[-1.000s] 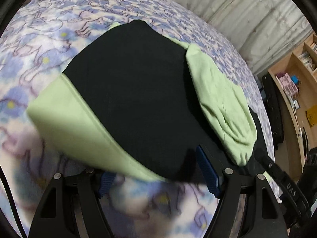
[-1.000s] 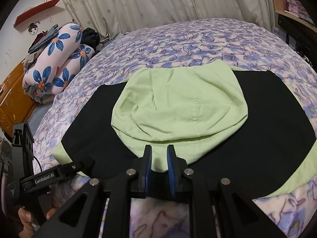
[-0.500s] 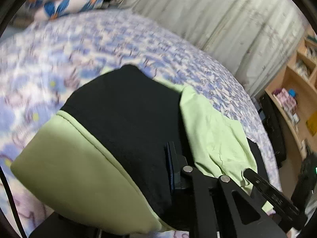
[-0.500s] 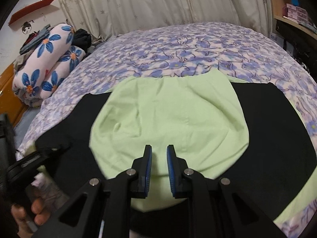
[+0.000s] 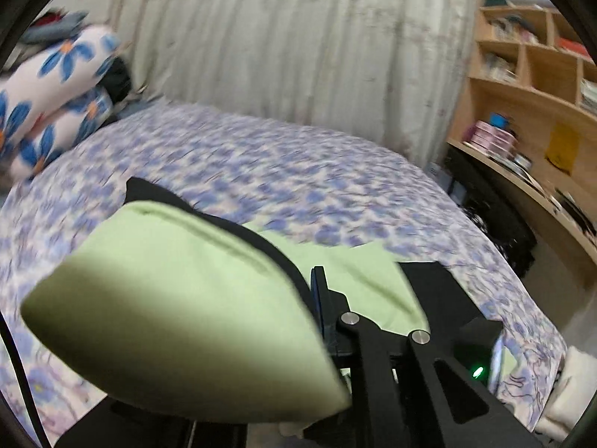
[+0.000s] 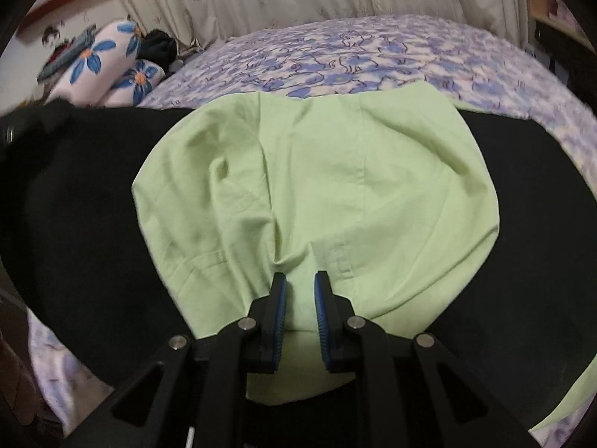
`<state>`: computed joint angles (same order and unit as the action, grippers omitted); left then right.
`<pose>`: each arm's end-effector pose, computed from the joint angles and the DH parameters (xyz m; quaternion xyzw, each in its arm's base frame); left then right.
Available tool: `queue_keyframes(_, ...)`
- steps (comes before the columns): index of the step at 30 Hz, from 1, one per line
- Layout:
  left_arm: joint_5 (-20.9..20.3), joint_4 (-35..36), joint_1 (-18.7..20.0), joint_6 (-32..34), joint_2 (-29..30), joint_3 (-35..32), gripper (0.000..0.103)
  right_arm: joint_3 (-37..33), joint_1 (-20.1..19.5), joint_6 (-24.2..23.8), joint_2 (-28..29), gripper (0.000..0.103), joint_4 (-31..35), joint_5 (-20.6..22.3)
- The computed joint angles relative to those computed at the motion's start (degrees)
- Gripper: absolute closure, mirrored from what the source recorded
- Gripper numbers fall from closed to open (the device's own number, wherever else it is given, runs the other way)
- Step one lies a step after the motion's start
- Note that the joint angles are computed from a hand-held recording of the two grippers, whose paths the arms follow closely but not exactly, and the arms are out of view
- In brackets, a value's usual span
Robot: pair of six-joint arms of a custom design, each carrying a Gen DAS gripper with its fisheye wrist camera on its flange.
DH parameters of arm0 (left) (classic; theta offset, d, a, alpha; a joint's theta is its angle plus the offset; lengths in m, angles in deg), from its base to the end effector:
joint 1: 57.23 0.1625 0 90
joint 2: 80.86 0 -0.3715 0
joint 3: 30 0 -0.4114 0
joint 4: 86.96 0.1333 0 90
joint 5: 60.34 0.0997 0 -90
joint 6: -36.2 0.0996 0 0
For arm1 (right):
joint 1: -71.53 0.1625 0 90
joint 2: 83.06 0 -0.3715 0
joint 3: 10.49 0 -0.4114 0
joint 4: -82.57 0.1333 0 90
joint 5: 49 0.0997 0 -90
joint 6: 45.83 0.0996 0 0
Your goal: Fold large clothes
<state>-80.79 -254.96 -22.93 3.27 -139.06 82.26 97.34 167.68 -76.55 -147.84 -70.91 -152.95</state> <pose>-0.3204 -0.4929 0.1538 0.0427 0.8111 -0.5117 0.2802 0.1714 -0.5710 0.1620 0.2885 -0.9335 0.1466 0.1542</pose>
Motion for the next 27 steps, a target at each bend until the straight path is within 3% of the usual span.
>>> queue_keyframes(7,-3.5,-2.1,-0.2,14.0,12.9,-15.1,0.095,0.4,-5.1,5.9,-9.0,0.088,10.4,8.2)
queue_keyframes(13,-10.2,-0.5,0.0,21.0,23.7,-27.4,0.095,2.0,-9.7,8.4,-17.0,0.088,2.5,3.9)
queue_keyframes(20,-17.5,11.0,1.9,22.6,34.2,-38.8,0.094,1.6,-13.1,11.0,-19.5,0.088,-4.7,-0.7)
queue_keyframes(27,-21.5,18.8,3.3,20.3,36.7,-41.0,0.090,1.5,-15.2,12.3,-19.7,0.088,-4.4,-1.3)
